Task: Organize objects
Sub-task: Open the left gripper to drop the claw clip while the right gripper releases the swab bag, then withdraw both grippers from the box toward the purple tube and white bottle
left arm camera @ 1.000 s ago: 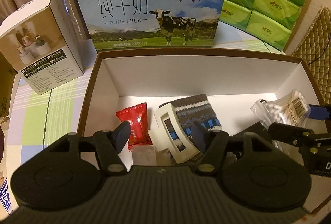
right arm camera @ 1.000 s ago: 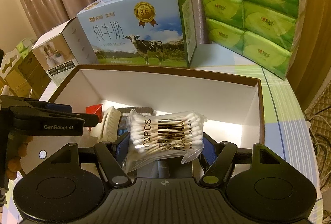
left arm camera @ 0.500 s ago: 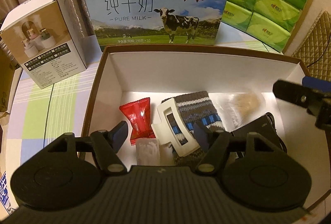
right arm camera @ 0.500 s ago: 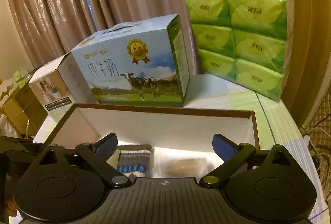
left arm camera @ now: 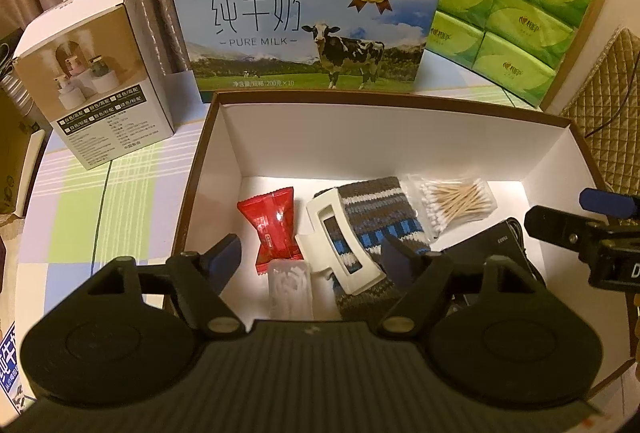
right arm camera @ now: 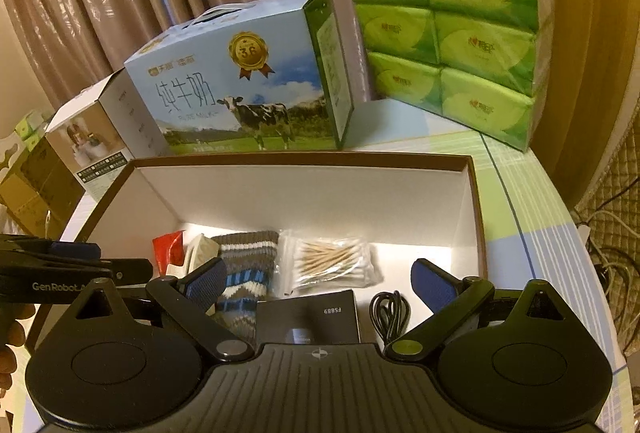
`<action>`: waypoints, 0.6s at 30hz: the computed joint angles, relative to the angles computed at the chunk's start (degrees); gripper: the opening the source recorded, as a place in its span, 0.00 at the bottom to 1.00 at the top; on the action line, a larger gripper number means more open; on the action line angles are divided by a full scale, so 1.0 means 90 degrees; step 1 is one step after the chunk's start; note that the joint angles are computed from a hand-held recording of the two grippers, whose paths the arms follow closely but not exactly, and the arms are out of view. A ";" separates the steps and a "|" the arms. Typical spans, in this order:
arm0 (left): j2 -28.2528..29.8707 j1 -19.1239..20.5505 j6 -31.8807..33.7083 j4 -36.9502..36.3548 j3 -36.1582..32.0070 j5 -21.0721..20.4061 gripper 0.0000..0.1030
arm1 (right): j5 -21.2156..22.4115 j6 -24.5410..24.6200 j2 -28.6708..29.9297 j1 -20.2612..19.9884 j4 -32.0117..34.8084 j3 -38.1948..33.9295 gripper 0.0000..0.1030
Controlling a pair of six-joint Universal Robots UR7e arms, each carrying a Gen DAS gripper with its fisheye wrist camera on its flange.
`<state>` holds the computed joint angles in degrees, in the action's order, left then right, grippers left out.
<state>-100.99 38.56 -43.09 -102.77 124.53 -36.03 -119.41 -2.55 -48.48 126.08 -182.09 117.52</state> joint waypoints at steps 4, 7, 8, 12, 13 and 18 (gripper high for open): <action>-0.0091 -0.0114 -0.0109 0.0149 0.0003 -0.0045 0.75 | -0.0012 0.0076 -0.0116 0.0031 0.0048 0.0085 0.93; -0.0172 -0.0213 -0.0263 0.0336 0.0009 -0.0073 0.75 | -0.0014 0.0155 -0.0222 0.0067 0.0086 0.0176 0.93; -0.0207 -0.0253 -0.0347 0.0422 0.0010 -0.0088 0.75 | -0.0007 0.0183 -0.0271 0.0083 0.0116 0.0218 0.93; -0.0379 -0.0453 -0.0725 0.0832 0.0010 -0.0143 0.77 | 0.0011 0.0258 -0.0426 0.0165 0.0163 0.0368 0.93; -0.0435 -0.0520 -0.0840 0.0956 0.0007 -0.0167 0.78 | 0.0026 0.0280 -0.0467 0.0184 0.0187 0.0402 0.93; -0.0733 -0.0935 -0.1471 0.1615 0.0003 -0.0232 0.82 | 0.0003 0.0380 -0.0685 0.0333 0.0185 0.0626 0.93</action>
